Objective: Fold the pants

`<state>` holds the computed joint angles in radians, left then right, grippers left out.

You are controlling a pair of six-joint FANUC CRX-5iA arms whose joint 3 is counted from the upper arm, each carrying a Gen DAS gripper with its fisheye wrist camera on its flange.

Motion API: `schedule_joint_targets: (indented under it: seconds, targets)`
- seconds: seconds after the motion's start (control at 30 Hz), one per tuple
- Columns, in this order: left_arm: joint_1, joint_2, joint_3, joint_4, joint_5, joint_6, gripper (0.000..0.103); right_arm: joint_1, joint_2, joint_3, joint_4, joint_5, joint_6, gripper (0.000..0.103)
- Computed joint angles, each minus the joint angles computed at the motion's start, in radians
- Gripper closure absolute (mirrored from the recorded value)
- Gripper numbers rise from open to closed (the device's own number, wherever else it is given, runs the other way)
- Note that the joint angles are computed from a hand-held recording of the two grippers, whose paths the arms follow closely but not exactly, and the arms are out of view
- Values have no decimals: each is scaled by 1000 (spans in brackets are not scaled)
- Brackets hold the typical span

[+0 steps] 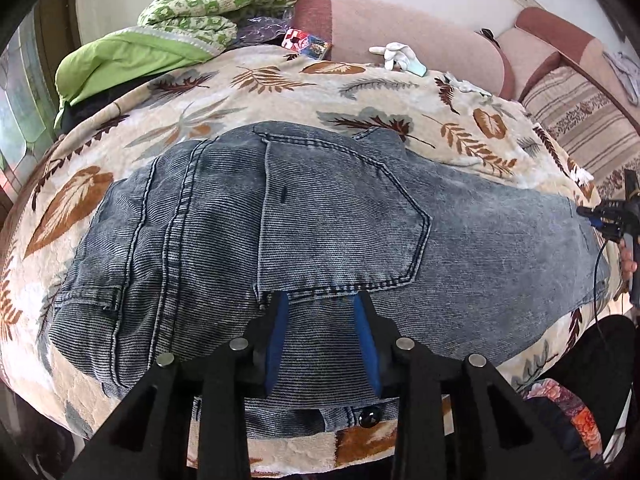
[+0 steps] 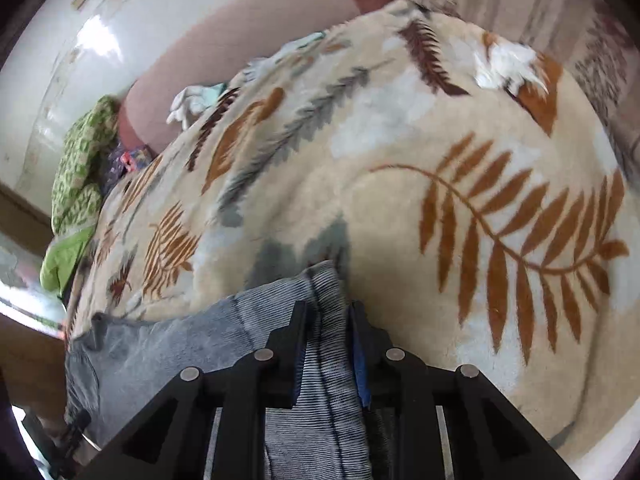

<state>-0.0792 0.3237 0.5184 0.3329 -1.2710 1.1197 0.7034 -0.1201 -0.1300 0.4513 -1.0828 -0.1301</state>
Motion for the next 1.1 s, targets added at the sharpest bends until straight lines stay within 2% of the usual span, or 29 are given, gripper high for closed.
schedule_joint_targets:
  seconds: [0.03,0.13,0.17,0.23,0.3,0.33,0.37,0.43,0.47,0.53,0.6,0.7,0.77,0.87,1.03,1.1]
  targets:
    - [2,-1,1,5,-1,-2,68,4,-24,-26,24,13,-51,80]
    - [18,-26,-38,69,39,-14,68,77,-40,-54,225,-106,-175,80]
    - [18,-40,-59,94,68,-31,68,101,-52,-75,286,-109,-212,80]
    - [6,-63,-88,123,129,-67,68,130,-96,-146,383,-3,-285,80]
    - [-21,-59,-76,130,168,-79,67,137,-101,-178,432,115,-316,80]
    - [-39,-47,-54,123,181,-74,60,141,-78,-157,417,141,-288,80]
    - [-57,-32,-30,110,191,-64,46,147,-47,-119,377,150,-230,80]
    - [-94,14,45,61,183,-14,30,153,22,-39,298,172,-111,80]
    - [-109,39,82,41,170,16,30,155,54,5,249,174,-43,80]
    - [-137,108,192,-17,96,90,30,163,114,88,158,148,86,80]
    - [-166,200,350,-115,-35,185,30,168,164,154,94,111,182,80]
    - [-171,329,550,-154,-223,288,30,177,197,202,32,63,264,80]
    - [-167,352,577,-160,-262,316,30,177,208,224,-14,34,323,80]
    - [-184,375,621,-211,-299,296,29,175,202,224,-69,22,381,79]
    - [-212,433,727,-269,-358,277,14,203,180,179,-27,20,388,79]
    - [-216,437,735,-277,-362,280,12,207,172,166,-12,23,368,79]
